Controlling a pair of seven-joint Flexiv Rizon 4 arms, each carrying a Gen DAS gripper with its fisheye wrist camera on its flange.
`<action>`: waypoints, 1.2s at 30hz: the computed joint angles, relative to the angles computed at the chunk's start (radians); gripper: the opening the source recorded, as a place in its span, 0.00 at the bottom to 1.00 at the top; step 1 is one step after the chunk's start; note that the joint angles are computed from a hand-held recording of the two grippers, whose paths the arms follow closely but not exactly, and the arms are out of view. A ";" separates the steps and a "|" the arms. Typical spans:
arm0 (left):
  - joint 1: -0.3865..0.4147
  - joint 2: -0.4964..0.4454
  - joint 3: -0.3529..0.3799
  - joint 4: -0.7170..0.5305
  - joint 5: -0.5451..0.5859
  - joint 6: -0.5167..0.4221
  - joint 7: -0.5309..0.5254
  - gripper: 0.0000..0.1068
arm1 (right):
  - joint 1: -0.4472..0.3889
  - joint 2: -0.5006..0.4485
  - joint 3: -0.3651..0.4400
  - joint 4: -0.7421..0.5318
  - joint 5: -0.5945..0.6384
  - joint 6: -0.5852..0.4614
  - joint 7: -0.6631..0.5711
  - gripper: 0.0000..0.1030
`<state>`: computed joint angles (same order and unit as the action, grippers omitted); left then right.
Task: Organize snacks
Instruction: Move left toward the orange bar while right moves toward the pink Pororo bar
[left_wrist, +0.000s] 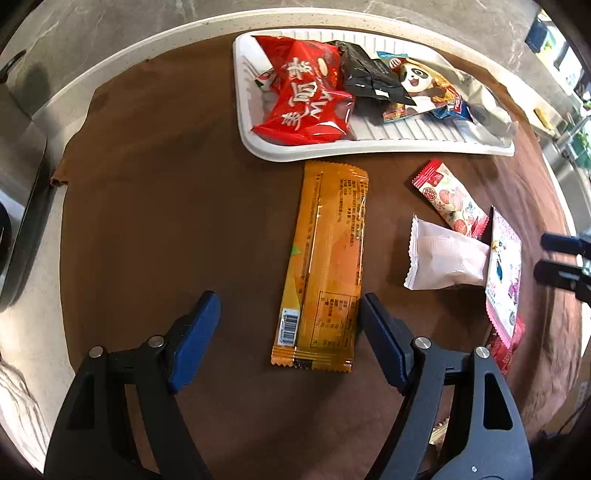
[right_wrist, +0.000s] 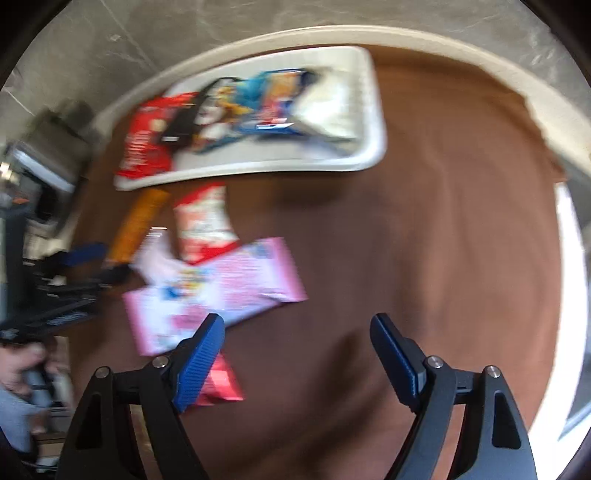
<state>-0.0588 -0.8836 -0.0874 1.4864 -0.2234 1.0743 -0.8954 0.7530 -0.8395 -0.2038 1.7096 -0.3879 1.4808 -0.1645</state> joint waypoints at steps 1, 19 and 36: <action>0.004 0.000 -0.003 -0.001 -0.003 -0.005 0.001 0.72 | -0.012 -0.009 0.017 -0.017 0.001 0.007 -0.010 0.81; 0.006 -0.014 -0.017 -0.019 -0.020 0.007 0.042 0.72 | -0.033 -0.122 0.065 -0.258 -0.048 -0.206 0.006 0.64; -0.033 -0.105 -0.039 -0.158 0.002 -0.006 0.075 0.69 | 0.024 -0.075 -0.048 -0.091 -0.126 -0.049 0.030 0.27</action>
